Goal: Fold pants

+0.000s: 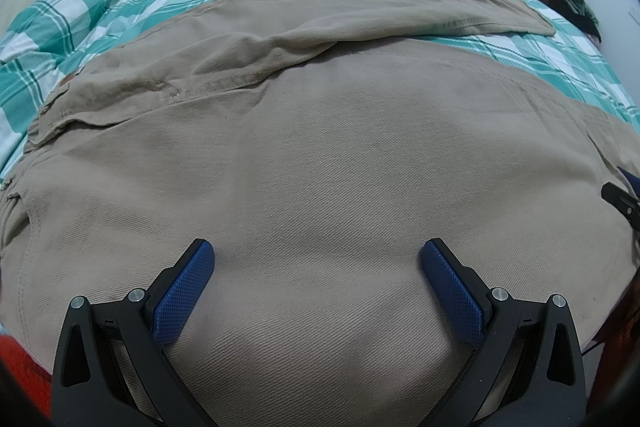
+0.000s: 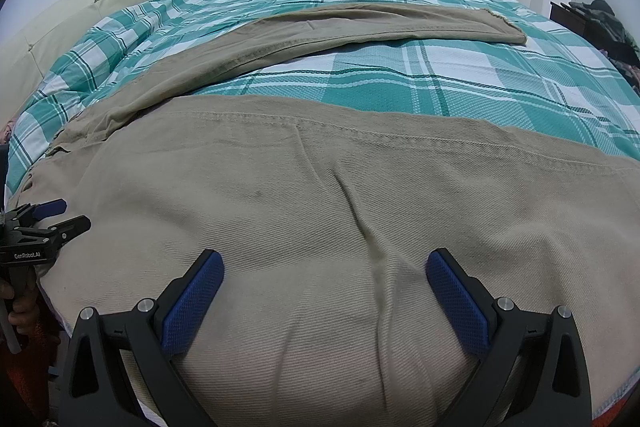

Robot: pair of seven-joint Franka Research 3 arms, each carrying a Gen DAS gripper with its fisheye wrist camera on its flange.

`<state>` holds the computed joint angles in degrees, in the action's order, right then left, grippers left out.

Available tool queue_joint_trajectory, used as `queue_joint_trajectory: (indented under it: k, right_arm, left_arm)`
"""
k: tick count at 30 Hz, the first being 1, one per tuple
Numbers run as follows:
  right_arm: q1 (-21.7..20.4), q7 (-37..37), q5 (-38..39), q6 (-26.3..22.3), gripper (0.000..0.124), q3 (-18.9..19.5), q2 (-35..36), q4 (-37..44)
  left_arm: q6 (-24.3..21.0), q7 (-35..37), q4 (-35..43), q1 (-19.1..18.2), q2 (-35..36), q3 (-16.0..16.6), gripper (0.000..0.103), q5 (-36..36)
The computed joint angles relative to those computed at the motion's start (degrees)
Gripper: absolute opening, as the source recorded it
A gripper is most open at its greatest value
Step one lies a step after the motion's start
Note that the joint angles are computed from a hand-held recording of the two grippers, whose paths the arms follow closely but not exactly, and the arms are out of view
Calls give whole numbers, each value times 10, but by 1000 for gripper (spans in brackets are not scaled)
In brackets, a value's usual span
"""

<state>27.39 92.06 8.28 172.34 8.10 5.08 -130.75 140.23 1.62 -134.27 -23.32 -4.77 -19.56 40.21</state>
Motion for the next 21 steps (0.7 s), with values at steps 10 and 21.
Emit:
queue_joint_trajectory:
  k: [10, 21]
  right_arm:
    - [0, 0, -1, 1, 101, -1, 0, 0]
    - [1, 4, -5, 2, 101, -1, 0, -1]
  left_arm:
    - [0, 0, 1, 0, 0, 0, 102, 0]
    - [-1, -1, 1, 0, 1, 0, 102, 1]
